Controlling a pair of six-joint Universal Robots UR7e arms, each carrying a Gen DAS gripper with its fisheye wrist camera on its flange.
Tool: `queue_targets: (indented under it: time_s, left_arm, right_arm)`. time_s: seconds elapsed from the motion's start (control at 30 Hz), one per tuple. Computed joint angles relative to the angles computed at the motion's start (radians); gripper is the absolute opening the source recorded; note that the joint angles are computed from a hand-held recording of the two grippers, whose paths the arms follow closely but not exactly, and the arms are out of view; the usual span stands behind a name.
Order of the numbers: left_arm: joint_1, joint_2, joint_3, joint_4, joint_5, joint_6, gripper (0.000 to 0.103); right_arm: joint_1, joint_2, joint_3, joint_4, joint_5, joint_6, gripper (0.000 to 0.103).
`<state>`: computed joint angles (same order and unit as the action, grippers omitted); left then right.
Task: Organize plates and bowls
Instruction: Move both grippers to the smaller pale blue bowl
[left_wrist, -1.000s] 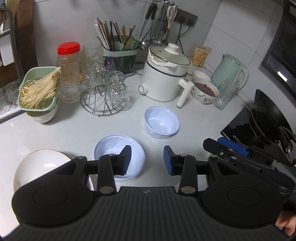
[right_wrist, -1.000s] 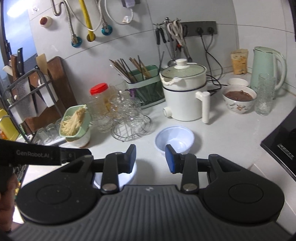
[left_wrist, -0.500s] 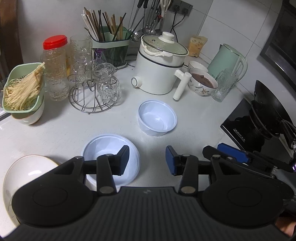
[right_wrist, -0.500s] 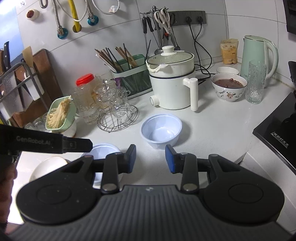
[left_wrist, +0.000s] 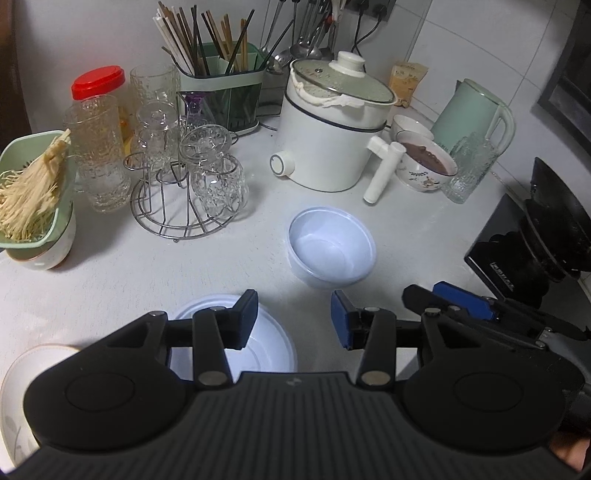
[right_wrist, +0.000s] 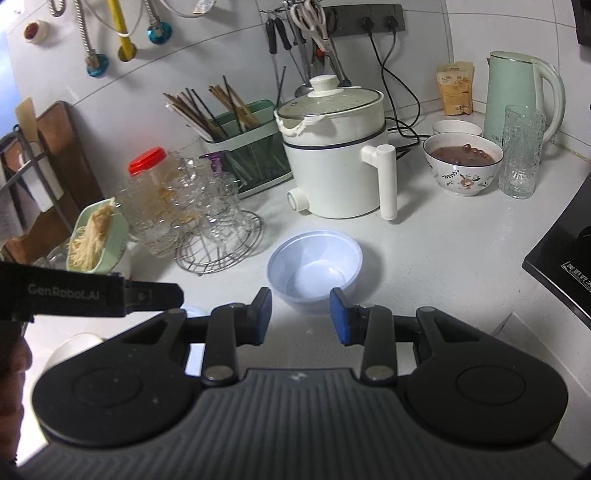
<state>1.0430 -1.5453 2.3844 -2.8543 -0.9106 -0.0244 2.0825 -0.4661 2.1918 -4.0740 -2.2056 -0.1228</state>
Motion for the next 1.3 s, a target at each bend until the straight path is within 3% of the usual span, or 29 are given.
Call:
queue_targets:
  time_s: [0.2,0.3,0.6,0.77,0.97,1.3]
  left_arm:
    - [0.048,0.095,-0.076,-0.021,-0.022,0.040,0.062]
    - [0.069,0.140,-0.117,-0.020,-0.035,0.053,0.062]
    - [0.135,0.266,-0.242,0.027,-0.109,0.070,0.062]
    - [0.150,0.329,-0.326,0.121,-0.085,0.111,0.062]
    - [0.199,0.396,-0.449,0.228,-0.150,0.111,0.062]
    - [0.254,0.450,-0.545,0.351,-0.217,0.028,0.056]
  right_arm:
    - [-0.043,0.008,-0.026,0.000,0.003,-0.022,0.039]
    - [-0.056,0.015,-0.041,0.011,-0.006,-0.022,0.064]
    - [-0.111,0.017,-0.067,0.020,0.042,0.003,0.064]
    - [-0.140,0.028,-0.117,0.064,0.038,0.026,0.064]
    - [-0.173,0.036,-0.187,0.146,0.029,0.048,0.062]
    - [-0.193,0.036,-0.236,0.269,0.003,0.122,0.047]
